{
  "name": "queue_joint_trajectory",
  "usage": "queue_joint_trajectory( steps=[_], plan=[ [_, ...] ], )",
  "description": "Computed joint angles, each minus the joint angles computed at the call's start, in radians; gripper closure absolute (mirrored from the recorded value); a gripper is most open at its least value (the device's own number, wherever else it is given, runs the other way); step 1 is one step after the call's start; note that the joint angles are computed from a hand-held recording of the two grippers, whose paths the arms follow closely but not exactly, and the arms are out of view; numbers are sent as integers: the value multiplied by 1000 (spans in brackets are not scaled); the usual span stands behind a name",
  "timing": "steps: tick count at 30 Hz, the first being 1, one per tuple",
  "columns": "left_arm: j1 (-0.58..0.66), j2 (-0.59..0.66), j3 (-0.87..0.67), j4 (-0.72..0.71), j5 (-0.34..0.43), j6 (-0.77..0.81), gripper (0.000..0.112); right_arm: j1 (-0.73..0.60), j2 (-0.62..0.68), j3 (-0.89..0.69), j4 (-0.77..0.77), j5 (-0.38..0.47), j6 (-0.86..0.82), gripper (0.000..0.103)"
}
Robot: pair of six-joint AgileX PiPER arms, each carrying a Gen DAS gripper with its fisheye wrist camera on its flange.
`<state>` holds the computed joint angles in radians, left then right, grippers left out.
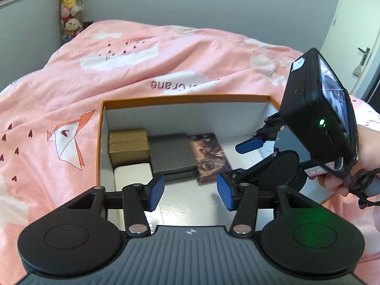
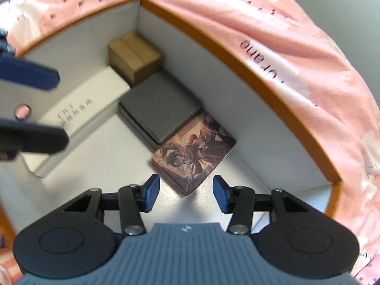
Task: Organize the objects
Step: 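Withdraw both tools from the box toward the items on the bed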
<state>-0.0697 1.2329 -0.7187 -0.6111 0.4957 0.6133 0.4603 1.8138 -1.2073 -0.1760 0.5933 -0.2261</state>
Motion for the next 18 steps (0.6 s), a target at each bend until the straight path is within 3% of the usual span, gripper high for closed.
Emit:
queue_joint_trajectory(
  steps=[4,10,15,18],
  plan=[
    [12,-83,19,-10,45,21,46,7,-138,102,1,-43,75,45],
    [100,-170,21,-72,203,92,46,38,-351,259,20,-134,261,40],
    [222,-202,21,-130,383,169,46,115,-573,427,-86,-154,529,37],
    [335,-210,31,-171,516,234,46,194,-693,521,-220,-145,783,37]
  ],
)
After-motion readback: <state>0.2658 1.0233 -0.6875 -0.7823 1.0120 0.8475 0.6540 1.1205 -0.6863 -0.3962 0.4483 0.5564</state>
